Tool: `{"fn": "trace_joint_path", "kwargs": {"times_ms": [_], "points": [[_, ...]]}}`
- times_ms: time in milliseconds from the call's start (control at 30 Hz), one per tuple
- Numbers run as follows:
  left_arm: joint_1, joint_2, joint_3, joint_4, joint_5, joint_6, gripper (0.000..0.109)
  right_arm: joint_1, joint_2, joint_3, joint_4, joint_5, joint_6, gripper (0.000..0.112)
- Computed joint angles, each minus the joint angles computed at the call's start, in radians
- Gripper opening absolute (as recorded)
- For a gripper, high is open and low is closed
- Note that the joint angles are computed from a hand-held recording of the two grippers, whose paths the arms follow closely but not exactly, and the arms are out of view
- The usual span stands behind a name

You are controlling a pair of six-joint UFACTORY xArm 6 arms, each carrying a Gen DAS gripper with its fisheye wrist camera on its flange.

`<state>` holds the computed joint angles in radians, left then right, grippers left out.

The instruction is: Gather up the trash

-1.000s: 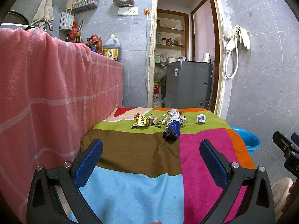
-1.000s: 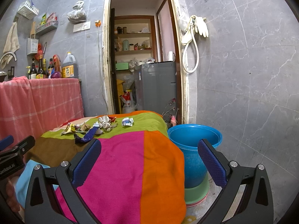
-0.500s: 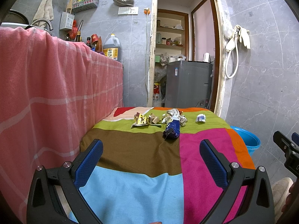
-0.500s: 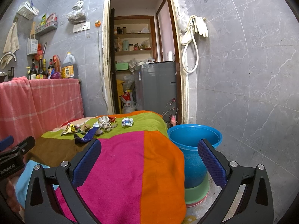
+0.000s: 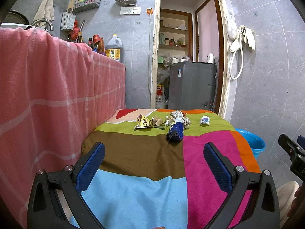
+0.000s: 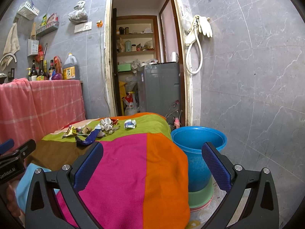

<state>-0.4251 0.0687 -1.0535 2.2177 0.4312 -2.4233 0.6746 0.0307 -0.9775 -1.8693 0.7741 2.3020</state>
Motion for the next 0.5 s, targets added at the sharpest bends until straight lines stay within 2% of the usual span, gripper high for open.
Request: {"fn": "trace_joint_path", "kwargs": {"times_ms": [500], "points": [[0.009, 0.024, -0.015, -0.028, -0.004, 0.027, 0.101, -0.006, -0.003, 0.001, -0.008, -0.010, 0.003, 0.103]]}}
